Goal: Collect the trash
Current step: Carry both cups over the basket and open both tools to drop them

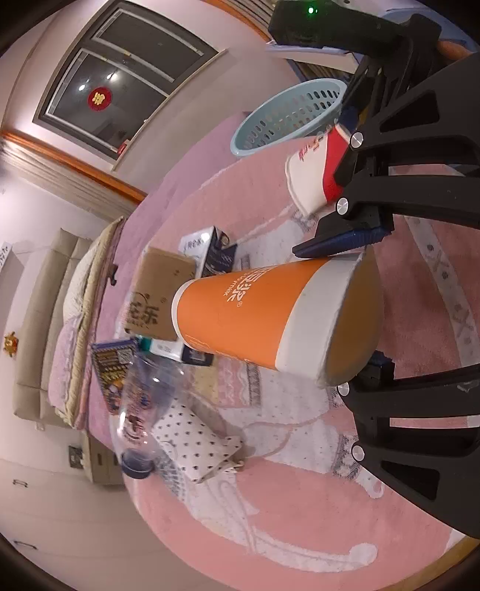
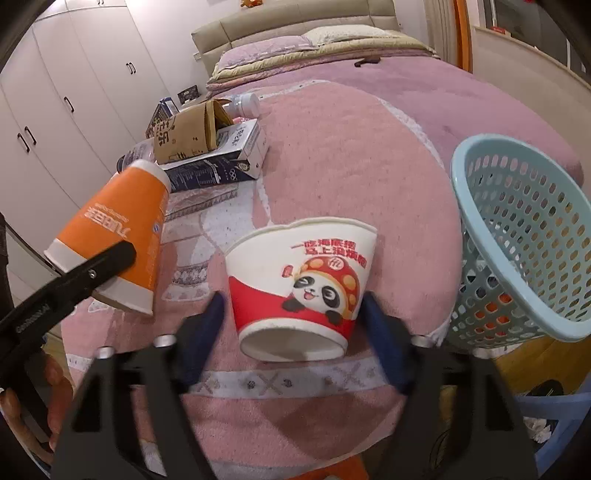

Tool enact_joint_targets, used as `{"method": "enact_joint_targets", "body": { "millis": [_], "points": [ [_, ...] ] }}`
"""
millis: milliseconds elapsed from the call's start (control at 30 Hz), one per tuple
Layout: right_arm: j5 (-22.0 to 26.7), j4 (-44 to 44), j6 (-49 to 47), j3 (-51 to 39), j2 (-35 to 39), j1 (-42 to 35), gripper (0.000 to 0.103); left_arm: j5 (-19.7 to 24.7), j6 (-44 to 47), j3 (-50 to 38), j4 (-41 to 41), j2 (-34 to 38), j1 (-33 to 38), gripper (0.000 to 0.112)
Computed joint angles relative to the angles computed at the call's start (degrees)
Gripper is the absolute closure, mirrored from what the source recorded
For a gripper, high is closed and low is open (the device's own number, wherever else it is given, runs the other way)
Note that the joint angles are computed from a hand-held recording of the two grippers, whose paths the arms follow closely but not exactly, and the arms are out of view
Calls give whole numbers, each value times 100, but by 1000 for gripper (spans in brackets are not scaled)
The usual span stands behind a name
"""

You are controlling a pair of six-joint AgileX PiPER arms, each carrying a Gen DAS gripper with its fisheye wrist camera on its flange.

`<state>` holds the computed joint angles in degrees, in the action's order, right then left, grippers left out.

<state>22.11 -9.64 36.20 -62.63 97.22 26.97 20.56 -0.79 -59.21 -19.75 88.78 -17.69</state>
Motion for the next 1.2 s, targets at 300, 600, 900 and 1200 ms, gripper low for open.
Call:
{"method": "enact_joint_targets", "body": {
  "millis": [300, 600, 900, 1200],
  "points": [
    [-108, -1846, 1515, 459, -865, -116, 38, 105, -343, -471, 539, -58, -478, 71],
    [172, -2576, 1611, 481, -1515, -1227, 38, 825, 423, -2482, -245, 1110, -1074, 71],
    [21, -1624, 339, 341, -1331, -2610, 38, 2221, -165, -5730, 68, 3266, -1692, 71],
    [22, -1147, 50, 173, -611, -3283, 37, 3423, -696, -8459, 278, 5071, -1976, 60]
  ]
}}
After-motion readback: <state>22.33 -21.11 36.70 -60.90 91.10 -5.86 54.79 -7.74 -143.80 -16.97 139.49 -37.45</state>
